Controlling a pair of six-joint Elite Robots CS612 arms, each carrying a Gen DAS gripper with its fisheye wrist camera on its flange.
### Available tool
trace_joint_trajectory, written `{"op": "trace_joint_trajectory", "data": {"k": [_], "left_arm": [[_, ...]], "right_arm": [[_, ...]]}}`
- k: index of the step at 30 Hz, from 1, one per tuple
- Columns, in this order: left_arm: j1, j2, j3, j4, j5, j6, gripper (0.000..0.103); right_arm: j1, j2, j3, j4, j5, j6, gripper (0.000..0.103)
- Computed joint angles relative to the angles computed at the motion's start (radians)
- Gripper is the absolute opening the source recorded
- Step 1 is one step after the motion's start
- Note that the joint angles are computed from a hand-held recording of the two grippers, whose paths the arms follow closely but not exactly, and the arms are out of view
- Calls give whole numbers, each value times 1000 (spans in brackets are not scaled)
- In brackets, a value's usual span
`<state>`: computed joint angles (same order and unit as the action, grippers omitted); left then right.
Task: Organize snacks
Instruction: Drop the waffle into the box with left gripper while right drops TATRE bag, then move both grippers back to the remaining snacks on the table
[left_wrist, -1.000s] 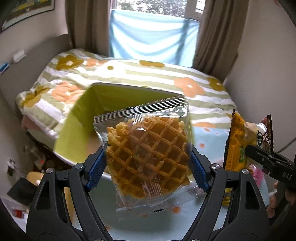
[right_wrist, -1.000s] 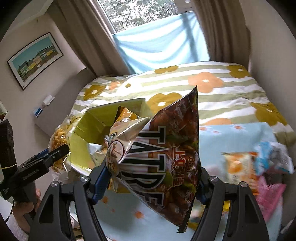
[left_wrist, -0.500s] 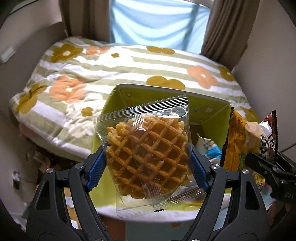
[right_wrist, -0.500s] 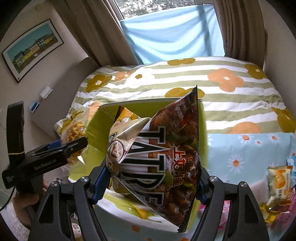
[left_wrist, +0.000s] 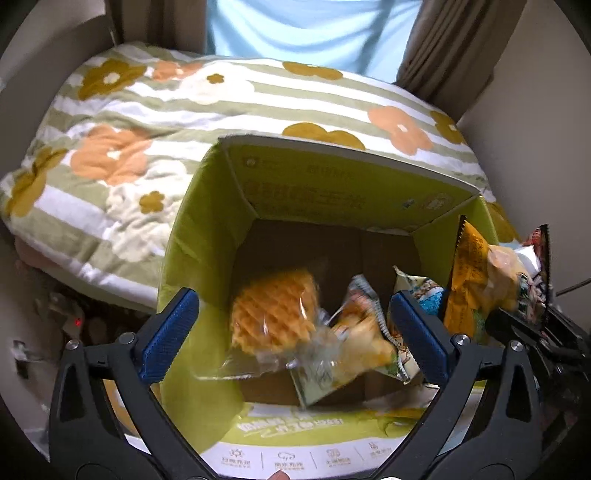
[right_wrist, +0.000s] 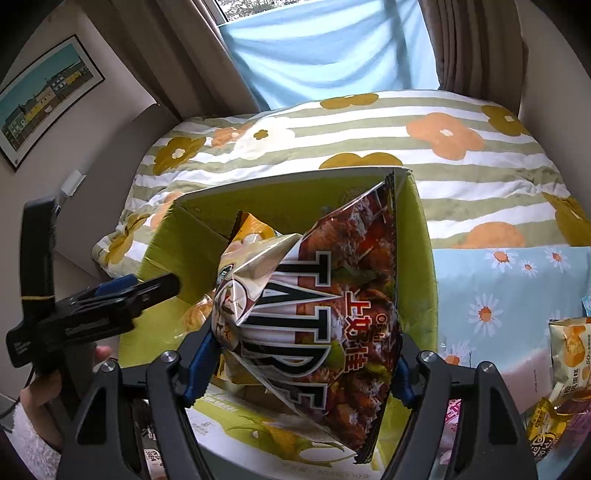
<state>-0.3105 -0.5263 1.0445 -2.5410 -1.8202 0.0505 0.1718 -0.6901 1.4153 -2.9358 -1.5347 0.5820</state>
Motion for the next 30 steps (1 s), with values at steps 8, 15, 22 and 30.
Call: {"op": "trace_joint_trajectory", "data": {"k": [8, 15, 22, 30], "left_arm": [[8, -32, 69, -48, 16, -32, 103], [12, -45, 87, -68, 17, -37, 103], [8, -55, 110, -85, 39, -15, 103], [7, -52, 123, -94, 17, 10, 103]], "right_arm": [[-3, 16, -44, 54, 26, -32, 73], [1, 45, -106, 105, 16, -50, 86], [20, 37, -83, 67, -90, -86, 100], [18, 24, -61, 116, -87, -65, 100]]}}
